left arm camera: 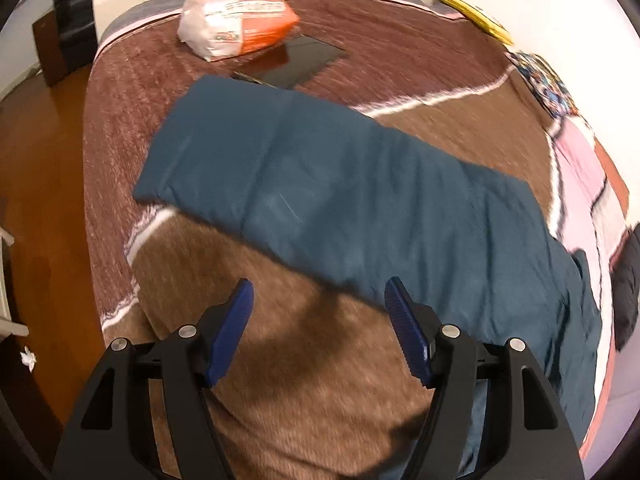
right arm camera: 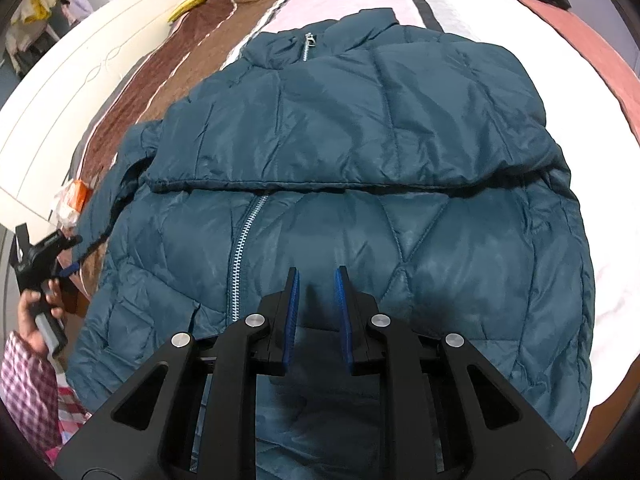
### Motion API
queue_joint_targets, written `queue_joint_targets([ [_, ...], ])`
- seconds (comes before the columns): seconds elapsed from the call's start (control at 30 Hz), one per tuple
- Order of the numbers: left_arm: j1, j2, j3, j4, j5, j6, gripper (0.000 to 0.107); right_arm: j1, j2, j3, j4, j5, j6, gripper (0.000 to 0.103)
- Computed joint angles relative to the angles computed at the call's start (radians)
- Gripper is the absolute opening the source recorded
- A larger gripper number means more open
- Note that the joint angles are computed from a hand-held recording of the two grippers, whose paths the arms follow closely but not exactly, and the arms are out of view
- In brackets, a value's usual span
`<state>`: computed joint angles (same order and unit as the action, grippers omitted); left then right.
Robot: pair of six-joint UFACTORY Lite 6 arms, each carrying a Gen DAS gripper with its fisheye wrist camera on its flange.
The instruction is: Fold large clothes
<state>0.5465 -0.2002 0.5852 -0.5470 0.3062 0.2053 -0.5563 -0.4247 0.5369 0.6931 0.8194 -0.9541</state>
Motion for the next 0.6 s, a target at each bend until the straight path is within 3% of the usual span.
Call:
queue_joint_targets([
  [0.2, 0.058, 0.156, 0.092, -0.227, -0.022, 0.211, 0.067, 0.058, 0.01, 0.008, -0.019, -0.035, 0.051, 0.019],
  [0.37, 0.143, 0.263, 0.147, -0.53, 0.041, 0.459, 0.067, 0.093, 0.021, 0.017, -0.031, -0.054, 0.077, 0.019],
  [0.5, 0.158, 0.326, 0.177, -0.62, 0.053, 0.521, 0.067, 0.12, 0.036, 0.025, -0.04, -0.076, 0.098, 0.019],
  [0.57, 0.138, 0.333, 0.183, -0.615, 0.027, 0.51, 0.06, 0.129, 0.04, 0.026, -0.041, -0.083, 0.105, 0.019],
  [0.6, 0.126, 0.332, 0.187, -0.573, 0.008, 0.468, 0.044, 0.132, 0.043, 0.027, -0.04, -0.086, 0.106, 0.019],
])
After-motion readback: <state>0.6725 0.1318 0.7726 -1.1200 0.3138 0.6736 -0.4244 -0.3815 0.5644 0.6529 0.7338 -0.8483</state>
